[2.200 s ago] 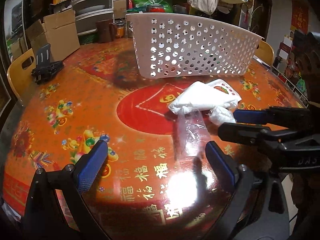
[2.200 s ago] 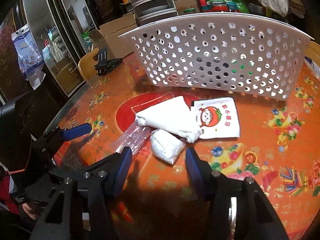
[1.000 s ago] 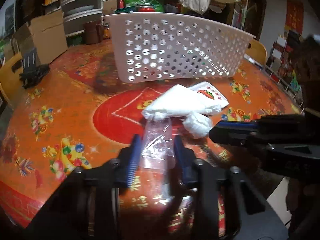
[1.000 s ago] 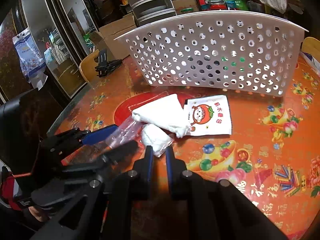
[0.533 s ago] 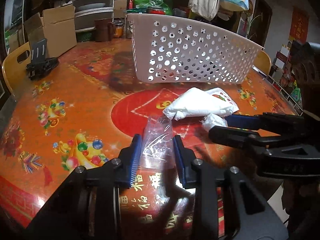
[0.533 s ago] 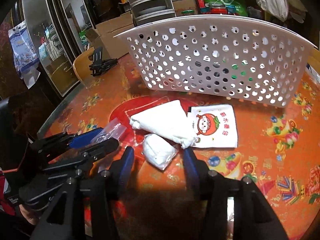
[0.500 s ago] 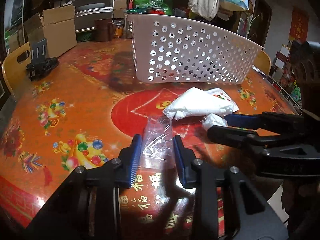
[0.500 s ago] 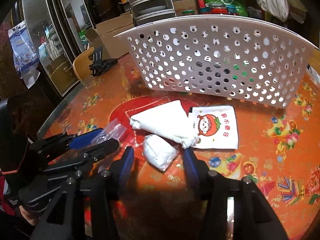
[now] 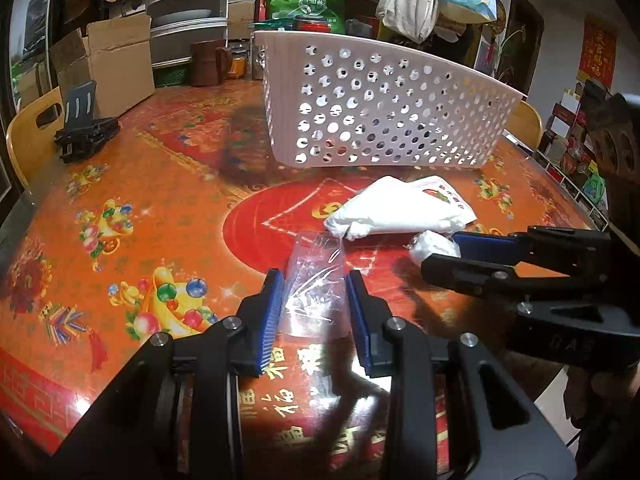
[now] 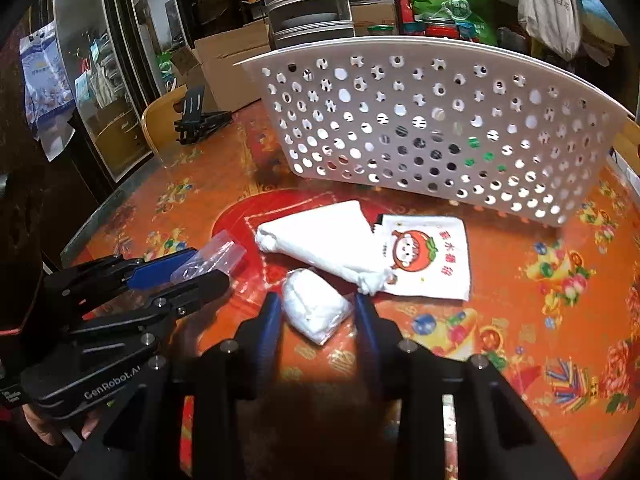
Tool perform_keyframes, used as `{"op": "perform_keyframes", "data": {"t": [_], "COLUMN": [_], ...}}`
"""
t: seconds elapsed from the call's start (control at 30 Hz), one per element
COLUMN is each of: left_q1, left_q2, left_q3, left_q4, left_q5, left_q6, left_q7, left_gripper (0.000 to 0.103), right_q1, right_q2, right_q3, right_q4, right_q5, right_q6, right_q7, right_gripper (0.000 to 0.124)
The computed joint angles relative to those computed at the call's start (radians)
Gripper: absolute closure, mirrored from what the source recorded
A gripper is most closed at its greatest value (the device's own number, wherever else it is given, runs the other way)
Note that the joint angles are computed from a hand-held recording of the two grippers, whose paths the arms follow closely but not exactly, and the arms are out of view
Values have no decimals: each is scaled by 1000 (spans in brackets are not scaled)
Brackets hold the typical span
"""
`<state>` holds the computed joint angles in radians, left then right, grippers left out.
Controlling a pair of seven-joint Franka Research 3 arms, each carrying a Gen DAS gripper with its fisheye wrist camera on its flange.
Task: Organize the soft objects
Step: 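Grasp the clear plastic bag with the left tool while the right tool grasps the small white cloth, then carry the bag and cloth into the white basket and open both tools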
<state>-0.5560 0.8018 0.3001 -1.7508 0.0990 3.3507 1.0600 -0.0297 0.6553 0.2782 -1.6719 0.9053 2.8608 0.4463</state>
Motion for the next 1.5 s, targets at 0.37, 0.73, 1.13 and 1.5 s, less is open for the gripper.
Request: {"op": "perform_keyframes", "data": {"t": [0.37,0.73,1.13,1.5], "left_q1": [-94,-131,-176,-118], "left_q2": [-19,-47,-76,-100], "left_q3": [77,104,157,136], "left_q4": [-31,-50,-41,81], "left_q5": [-49,-85,-138,-87], "left_q6": [13,24,26,-38], "left_q7": [26,58,103,103], "left_gripper": [73,73,73,73], "right_q1": [-70,-43,-15,-12], "right_q2": [-84,-156,-212,-210], "right_q3": [37,-37,-106,-144], "right_q4": [-88,-125,-114,-13], "right_q5": [207,389,496,408], "right_q6": [5,-19,-31,-38], "right_q7": [-205,-351,-433,-361], "right_gripper": [88,88,88,88]}}
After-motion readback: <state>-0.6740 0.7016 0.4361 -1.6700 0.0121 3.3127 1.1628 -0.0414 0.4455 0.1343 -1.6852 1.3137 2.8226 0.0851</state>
